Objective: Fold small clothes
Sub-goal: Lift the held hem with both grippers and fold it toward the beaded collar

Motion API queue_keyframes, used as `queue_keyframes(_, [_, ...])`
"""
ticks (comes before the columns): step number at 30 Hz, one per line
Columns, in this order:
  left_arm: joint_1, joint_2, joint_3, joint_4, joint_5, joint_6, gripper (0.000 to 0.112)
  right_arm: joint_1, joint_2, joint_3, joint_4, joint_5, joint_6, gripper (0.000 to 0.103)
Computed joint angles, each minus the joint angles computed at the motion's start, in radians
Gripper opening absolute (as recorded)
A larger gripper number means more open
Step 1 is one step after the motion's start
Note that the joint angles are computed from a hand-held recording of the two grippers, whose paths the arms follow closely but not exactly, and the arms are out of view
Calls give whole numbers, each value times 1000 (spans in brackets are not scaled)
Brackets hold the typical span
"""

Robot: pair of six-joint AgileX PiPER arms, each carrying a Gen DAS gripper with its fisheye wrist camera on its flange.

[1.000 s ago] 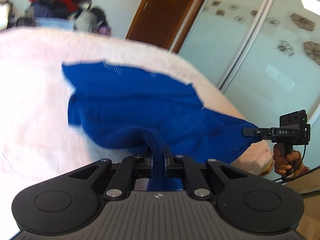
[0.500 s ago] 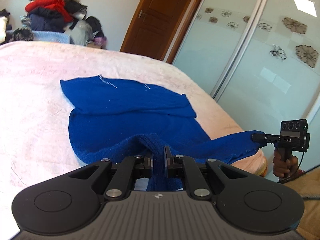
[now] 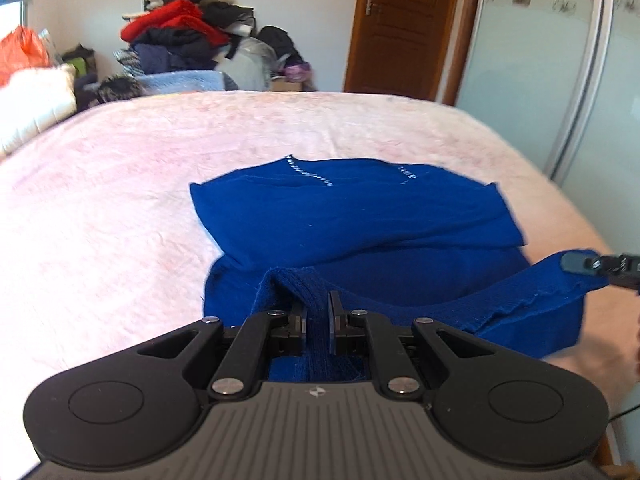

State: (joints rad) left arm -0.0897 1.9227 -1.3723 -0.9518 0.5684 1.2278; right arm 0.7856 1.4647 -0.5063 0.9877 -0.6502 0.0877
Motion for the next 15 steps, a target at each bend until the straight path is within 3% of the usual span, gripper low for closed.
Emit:
queue_keyframes(3, [-75, 27, -27, 161, -114, -154, 9, -55, 56, -29, -59, -1, 69, 10])
queue_keyframes(7, [-120, 59, -69, 316, -149, -319, 9, -112, 102, -51, -123, 17, 143, 10])
queue_keyframes(15, [-207, 59, -46, 653, -282, -657, 9, -123, 132, -79, -109, 25, 126, 10])
